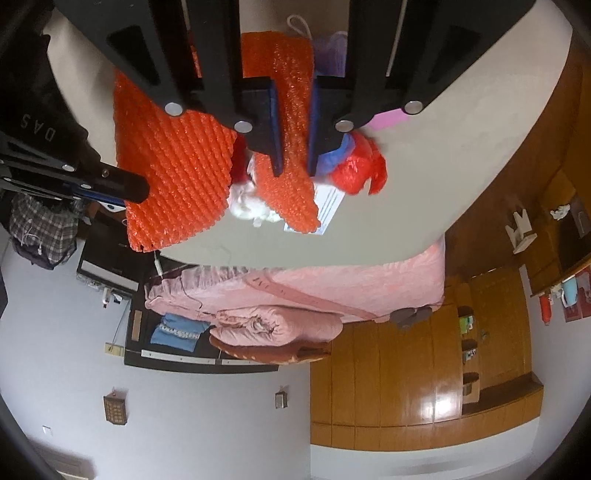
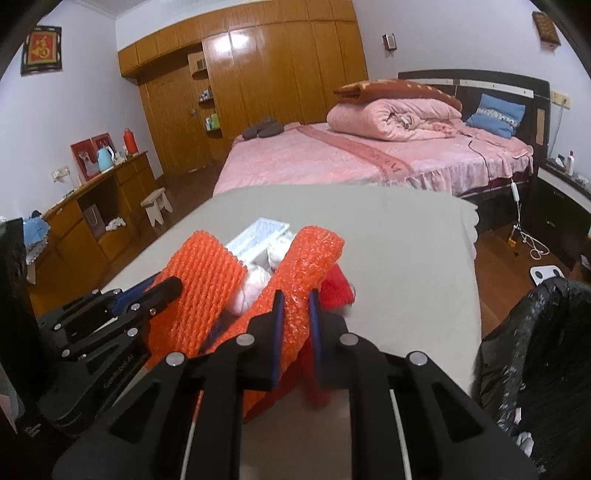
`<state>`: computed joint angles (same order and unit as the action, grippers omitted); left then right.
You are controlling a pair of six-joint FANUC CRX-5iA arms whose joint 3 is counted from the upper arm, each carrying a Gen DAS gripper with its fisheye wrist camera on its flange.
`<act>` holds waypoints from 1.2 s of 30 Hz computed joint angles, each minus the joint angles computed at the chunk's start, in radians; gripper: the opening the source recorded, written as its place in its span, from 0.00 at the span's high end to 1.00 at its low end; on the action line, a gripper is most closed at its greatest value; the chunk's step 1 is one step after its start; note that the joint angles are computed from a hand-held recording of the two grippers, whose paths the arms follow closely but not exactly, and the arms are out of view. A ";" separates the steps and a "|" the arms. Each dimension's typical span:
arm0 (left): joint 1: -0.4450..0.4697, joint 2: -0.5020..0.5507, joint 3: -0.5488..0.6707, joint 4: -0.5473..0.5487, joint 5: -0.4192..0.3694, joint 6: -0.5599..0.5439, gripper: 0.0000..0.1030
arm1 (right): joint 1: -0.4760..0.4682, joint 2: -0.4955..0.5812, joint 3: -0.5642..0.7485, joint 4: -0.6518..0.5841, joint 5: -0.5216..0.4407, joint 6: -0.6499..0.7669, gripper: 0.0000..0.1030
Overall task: Collect trash
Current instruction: 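Carry both orange foam nets over the bin and release them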
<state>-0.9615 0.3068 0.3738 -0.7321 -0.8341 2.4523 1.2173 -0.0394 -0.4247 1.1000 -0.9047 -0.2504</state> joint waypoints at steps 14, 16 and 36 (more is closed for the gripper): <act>-0.017 0.012 0.078 -0.033 0.041 -0.001 0.88 | -0.011 -0.095 -0.039 0.084 -0.076 -0.073 0.88; -0.021 0.020 0.091 -0.029 0.047 -0.005 0.88 | -0.003 -0.118 -0.050 0.081 -0.110 -0.073 0.88; -0.076 0.176 0.271 0.189 0.154 -0.222 0.88 | 0.195 -0.339 -0.208 -0.022 -0.562 -0.171 0.88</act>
<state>-1.0375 0.4823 0.6443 -0.5430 -0.6797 2.2306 1.4128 -0.3781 -0.6329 1.0778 -1.4667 -0.4213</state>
